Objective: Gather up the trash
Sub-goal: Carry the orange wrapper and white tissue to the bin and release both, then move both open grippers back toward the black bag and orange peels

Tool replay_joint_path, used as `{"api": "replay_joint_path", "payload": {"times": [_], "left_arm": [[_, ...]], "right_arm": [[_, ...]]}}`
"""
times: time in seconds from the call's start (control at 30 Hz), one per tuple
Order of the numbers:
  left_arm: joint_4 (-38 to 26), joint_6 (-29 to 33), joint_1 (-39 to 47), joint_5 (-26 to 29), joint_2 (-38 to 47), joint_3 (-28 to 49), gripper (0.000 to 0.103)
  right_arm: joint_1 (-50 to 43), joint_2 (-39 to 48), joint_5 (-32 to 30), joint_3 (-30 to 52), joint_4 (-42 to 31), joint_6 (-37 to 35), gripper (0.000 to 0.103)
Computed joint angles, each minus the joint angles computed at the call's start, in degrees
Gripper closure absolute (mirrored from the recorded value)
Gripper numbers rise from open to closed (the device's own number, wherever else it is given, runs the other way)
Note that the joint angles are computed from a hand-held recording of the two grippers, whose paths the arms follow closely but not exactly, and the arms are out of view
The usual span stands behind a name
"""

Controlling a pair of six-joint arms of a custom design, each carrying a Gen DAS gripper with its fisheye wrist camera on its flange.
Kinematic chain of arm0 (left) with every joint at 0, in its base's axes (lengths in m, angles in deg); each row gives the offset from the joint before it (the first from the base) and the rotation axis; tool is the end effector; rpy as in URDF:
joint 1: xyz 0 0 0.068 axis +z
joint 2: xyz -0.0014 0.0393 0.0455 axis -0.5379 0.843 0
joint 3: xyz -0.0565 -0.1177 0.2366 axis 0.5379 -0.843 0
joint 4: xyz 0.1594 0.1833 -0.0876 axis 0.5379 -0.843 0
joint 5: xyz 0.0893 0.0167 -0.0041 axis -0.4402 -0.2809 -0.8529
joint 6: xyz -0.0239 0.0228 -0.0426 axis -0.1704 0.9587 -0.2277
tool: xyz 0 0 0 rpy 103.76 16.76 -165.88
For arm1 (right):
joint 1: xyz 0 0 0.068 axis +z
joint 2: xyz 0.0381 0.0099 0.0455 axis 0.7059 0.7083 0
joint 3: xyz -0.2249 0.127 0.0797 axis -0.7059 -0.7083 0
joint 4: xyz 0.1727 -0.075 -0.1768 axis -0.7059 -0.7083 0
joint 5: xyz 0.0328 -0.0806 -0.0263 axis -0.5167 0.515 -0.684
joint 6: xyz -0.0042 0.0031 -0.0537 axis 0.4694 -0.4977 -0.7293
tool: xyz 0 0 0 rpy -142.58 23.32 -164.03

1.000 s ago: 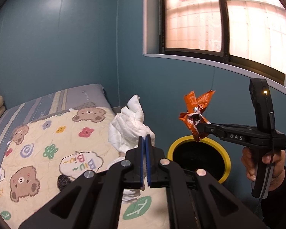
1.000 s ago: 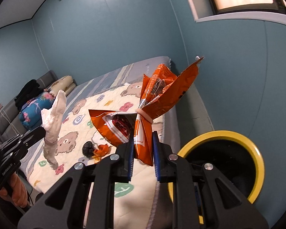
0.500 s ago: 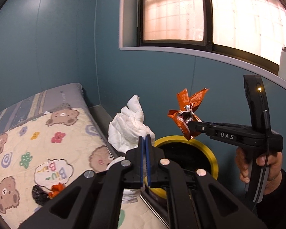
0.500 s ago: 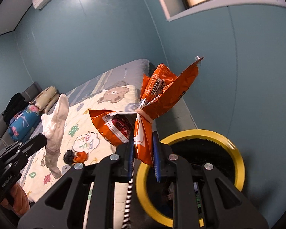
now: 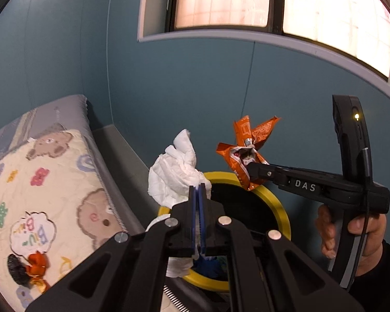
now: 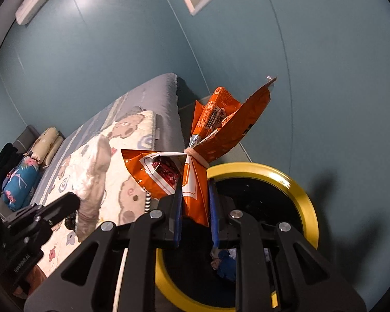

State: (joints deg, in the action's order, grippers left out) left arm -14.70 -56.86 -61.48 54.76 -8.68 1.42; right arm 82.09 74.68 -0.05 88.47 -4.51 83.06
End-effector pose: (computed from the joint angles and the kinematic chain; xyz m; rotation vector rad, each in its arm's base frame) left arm 0.1844 -0.0954 0.2210 0.2151 2.1897 -0.2313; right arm 0.2636 0.1990 0.1779 -0.1385 2.2934 0.6042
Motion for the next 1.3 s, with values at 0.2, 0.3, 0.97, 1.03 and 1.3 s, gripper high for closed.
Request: {"api": "replay_joint_path", "payload": {"times": [0.2, 0.3, 0.97, 1.03, 1.3], "left_arm": [[7.1, -1.2, 1.3, 4.2, 10.5, 0.5, 0.101], [9.4, -2.0, 1.5, 5.4, 14.3, 0.7, 0.101], [8.5, -2.8, 6.7, 7.9, 11.7, -1.8, 0.057], [7.5, -2.5, 7.5, 7.5, 10.1, -2.2, 0.050], [0.2, -0.3, 12.8, 6.3, -1.2, -4.8, 0.028]], "right_arm": [[-2.0, 2.7, -0.9, -0.6, 2.4, 0.5, 0.086], [-2.3, 3.3, -0.4, -0.4, 2.8, 0.8, 0.085], [-2.5, -0.2, 2.1, -2.9, 2.8, 2.8, 0.056], [-1.7, -1.1, 2.2, -3.5, 2.9, 2.9, 0.050], [2.7, -3.0, 4.2, -3.5, 2.7, 3.3, 0.033]]}}
